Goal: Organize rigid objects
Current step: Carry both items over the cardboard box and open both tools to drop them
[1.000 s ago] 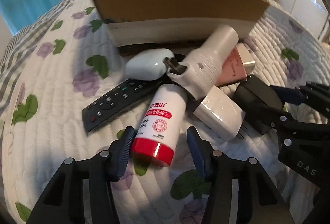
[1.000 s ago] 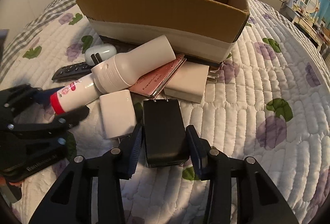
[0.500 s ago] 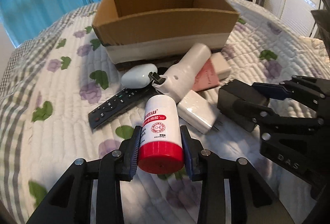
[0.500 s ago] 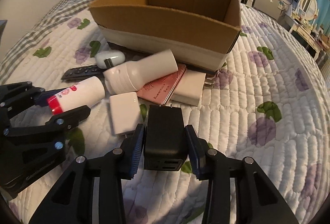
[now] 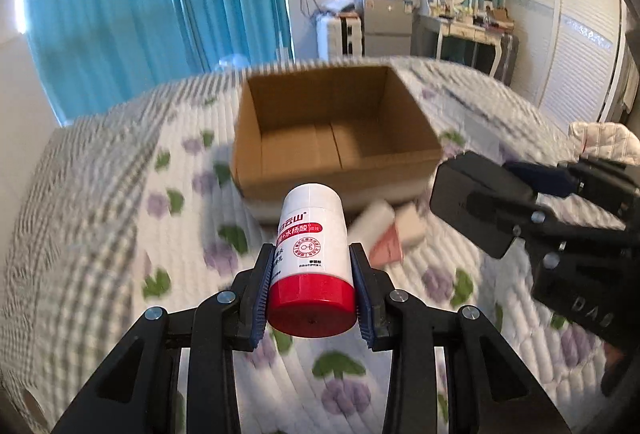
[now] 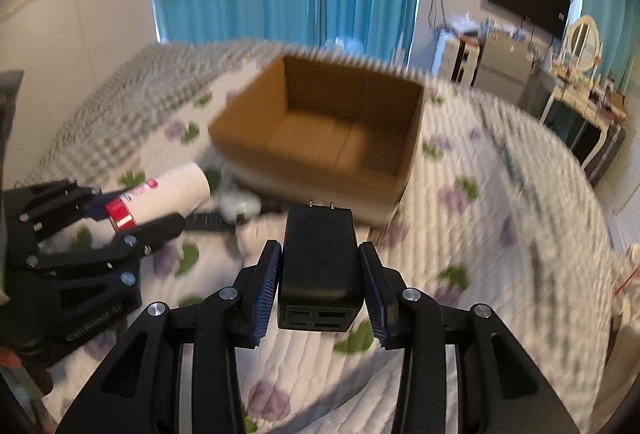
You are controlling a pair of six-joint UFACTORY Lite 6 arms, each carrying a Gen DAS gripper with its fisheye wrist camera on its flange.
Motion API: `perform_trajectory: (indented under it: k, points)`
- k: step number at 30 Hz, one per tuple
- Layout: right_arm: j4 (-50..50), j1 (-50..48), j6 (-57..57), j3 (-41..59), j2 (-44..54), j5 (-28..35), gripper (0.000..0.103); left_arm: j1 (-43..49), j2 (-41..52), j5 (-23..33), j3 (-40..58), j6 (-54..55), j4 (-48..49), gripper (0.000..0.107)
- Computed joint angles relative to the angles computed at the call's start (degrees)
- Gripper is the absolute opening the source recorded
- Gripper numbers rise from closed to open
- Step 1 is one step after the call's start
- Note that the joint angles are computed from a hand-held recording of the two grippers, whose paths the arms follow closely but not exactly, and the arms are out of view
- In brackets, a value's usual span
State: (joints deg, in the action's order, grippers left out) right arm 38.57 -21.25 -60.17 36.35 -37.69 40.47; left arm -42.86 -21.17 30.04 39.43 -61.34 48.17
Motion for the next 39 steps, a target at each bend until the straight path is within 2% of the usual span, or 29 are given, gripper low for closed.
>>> perform_trajectory:
  k: [4,7,10,14,19,22,26,28,29,30,31,34,39]
  points:
    - [0.65,3.28,1.72,11.18,8.49,-1.72,0.039,5.60,6.01,-2.98,9.26,6.81,-3.35,0.036]
    - [0.16,6.05,3.68,19.52,15.82,-4.43,0.039,8.10,12.29,-3.82,16.36,7.77,-1.89,0.036]
    - [-0.17,8.52,5.32,27.85,24.20,-7.47,0.039,11.01,20.54,-5.92,25.00,10.66,-3.33,0.036]
    - [0.70,10.50,6.36,37.46,35.70,-10.48,0.039,13.32,34.25,-5.85,38.09,13.41,-4.53,0.036]
    - [4.27,10.86,3.20,45.77,48.63,-14.08,0.039,16.51,49.58,-8.20,51.36,19.36,-10.72,0.036]
    - [6.70,10.38,-0.10,50.68,56.41,-14.70,0.039,17.59,59.03,-7.32,60.37,23.85,-14.12,0.036]
    - [6.96,9.84,-0.84,55.20,63.34,-15.11,0.039,18.35,62.34,-9.37,61.48,24.88,-15.72,0.037]
    - [7.06,9.85,-0.97,55.88,64.95,-15.14,0.039,17.90,62.34,-10.54,60.55,19.95,-10.55,0.045]
    - [6.99,9.97,-0.89,56.10,65.38,-15.30,0.039,17.69,61.68,-11.32,59.54,18.33,-9.04,0.053]
    - [8.38,9.75,-2.53,54.83,64.82,-15.63,0.039,17.61,61.02,-11.96,58.94,19.09,-9.89,0.061]
    - [8.66,9.89,-2.80,54.57,64.67,-15.69,0.039,17.64,60.17,-12.68,58.08,19.84,-10.41,0.062]
    - [8.91,9.97,-2.90,54.38,64.51,-16.12,0.039,16.89,57.27,-12.77,55.17,14.09,-3.97,0.062]
    - [12.72,10.91,-6.09,53.10,65.60,-19.69,0.039,17.37,52.85,-13.81,49.65,10.97,-1.33,0.062]
